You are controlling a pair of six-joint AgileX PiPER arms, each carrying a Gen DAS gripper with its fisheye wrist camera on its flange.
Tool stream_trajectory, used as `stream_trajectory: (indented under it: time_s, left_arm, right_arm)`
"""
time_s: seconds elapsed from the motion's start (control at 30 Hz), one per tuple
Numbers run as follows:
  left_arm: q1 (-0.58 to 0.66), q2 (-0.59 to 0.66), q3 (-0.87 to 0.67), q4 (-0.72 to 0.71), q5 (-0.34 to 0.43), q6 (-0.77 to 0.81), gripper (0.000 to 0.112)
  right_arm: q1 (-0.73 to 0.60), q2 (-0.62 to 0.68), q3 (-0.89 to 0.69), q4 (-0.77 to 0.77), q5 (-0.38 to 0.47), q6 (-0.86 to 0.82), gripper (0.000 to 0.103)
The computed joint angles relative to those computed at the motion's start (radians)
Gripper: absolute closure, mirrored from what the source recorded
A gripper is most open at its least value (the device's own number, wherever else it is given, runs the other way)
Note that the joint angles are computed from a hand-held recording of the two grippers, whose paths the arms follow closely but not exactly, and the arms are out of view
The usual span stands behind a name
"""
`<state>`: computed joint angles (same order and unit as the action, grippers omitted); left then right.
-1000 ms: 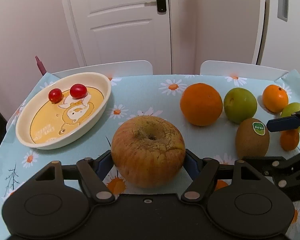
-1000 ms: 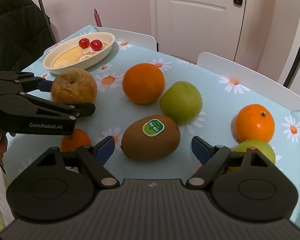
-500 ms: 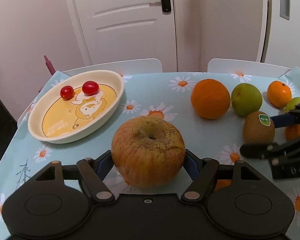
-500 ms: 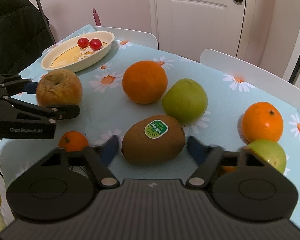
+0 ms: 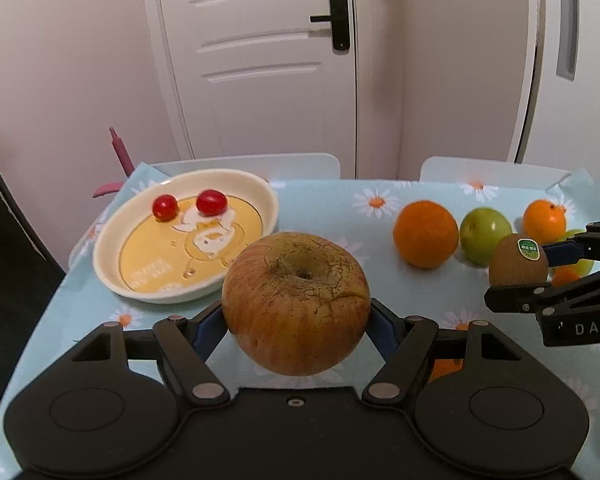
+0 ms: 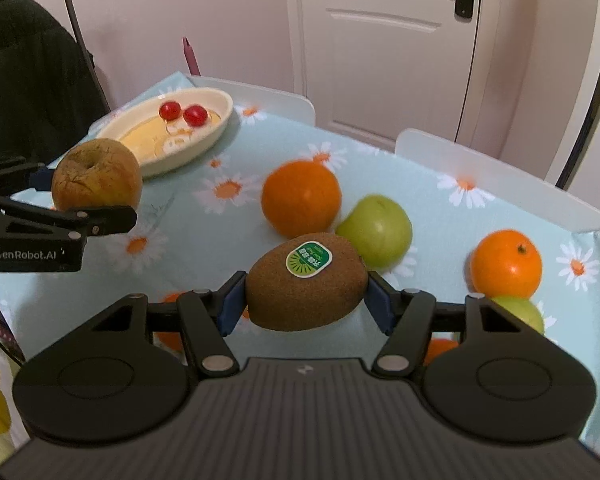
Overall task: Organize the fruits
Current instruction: 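Lower the apple and kiwi into the cream dish and open both grippers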
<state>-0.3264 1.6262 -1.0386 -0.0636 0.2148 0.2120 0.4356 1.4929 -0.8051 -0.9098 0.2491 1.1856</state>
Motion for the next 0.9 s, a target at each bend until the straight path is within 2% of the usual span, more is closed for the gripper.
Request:
stream_trajectory:
  time_s: [0.23, 0.43, 0.7, 0.9]
  left_arm:
    - [0.087, -0.04, -0.039, -0.25, 0.064, 0.293, 0.035]
    - [0.182, -0.039, -0.108, -0.422, 0.133, 0.509, 0.035]
    - [0.307, 0.054, -0.271, -0.549, 0.247, 0.705, 0.035]
    - [0.366, 0.181, -0.434, -0.592, 0.325, 0.807, 0.035]
  right_arm:
    - [0.074, -0.008, -0.127, 0.111, 0.115, -0.063, 0.026]
    - [0.14, 0.05, -0.28, 0.151, 0.211, -0.079, 0.026]
    - [0.192, 0.191, -0.523, 0.194, 0.313, -0.085, 0.026]
    - [0.208, 0.343, -0.747, 0.229, 0.393, -0.107, 0.026]
